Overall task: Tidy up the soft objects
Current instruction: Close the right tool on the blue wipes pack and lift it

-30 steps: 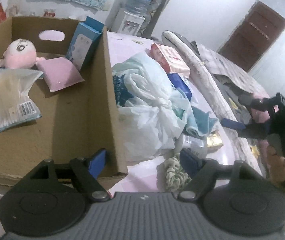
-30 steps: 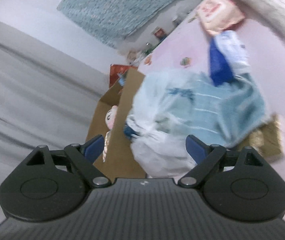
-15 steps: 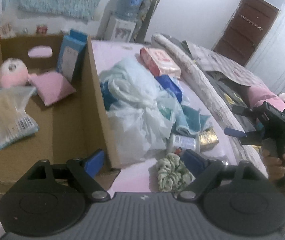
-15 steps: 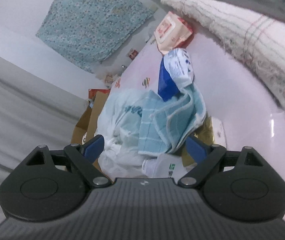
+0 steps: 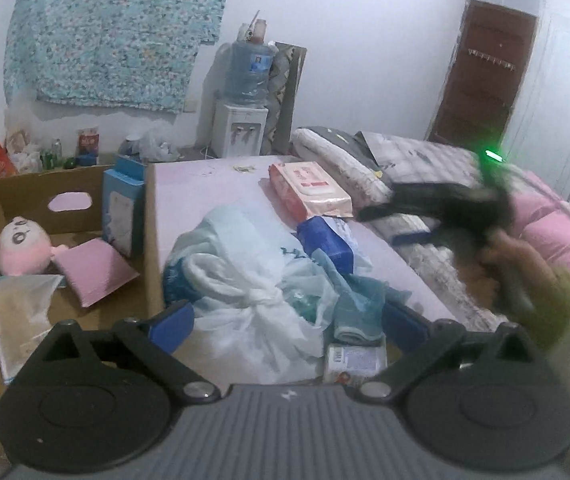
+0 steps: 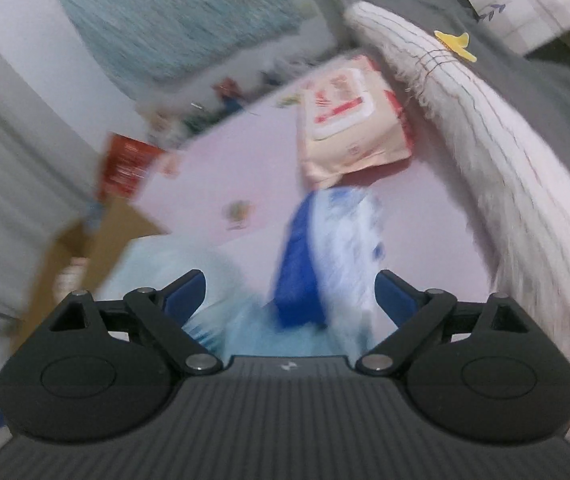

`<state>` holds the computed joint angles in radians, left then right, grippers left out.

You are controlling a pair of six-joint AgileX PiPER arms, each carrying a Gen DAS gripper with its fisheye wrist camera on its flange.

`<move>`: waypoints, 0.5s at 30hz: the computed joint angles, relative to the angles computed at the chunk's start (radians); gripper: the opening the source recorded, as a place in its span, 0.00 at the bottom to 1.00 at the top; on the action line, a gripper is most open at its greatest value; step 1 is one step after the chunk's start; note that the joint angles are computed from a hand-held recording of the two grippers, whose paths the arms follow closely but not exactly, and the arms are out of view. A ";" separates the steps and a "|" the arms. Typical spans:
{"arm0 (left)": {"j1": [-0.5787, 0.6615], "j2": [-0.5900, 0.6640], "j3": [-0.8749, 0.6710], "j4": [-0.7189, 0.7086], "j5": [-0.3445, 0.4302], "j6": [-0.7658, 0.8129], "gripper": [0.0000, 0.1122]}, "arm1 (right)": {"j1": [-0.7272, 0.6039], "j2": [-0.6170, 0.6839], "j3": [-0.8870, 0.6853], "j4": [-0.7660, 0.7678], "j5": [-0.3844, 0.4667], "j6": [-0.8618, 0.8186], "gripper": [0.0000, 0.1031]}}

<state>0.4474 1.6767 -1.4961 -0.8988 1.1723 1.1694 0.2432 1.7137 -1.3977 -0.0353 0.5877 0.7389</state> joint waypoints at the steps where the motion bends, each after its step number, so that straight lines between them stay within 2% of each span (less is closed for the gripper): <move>1: -0.015 -0.011 0.025 -0.001 -0.025 0.010 0.90 | -0.008 0.062 -0.071 -0.002 0.044 -0.018 0.89; 4: -0.048 -0.038 0.099 -0.004 -0.100 0.046 0.90 | -0.019 0.248 -0.297 -0.024 0.196 -0.042 0.89; 8: -0.053 -0.045 0.142 -0.004 -0.126 0.066 0.90 | -0.017 0.398 -0.460 -0.007 0.302 -0.094 0.89; 11: -0.047 -0.034 0.149 0.004 -0.128 0.048 0.90 | 0.005 0.412 -0.454 -0.070 0.270 -0.080 0.89; 12: -0.043 -0.030 0.148 0.005 -0.124 0.044 0.90 | 0.008 0.412 -0.451 -0.083 0.265 -0.070 0.84; 13: -0.039 -0.028 0.148 0.003 -0.122 0.041 0.90 | 0.010 0.405 -0.435 -0.098 0.252 -0.056 0.76; 15: -0.029 -0.025 0.150 -0.005 -0.117 0.040 0.90 | -0.002 0.377 -0.385 -0.083 0.209 -0.059 0.71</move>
<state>0.4189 1.6515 -1.3464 -0.9035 1.0555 1.2097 0.2417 2.0910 -1.7824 -0.1183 0.7969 0.6798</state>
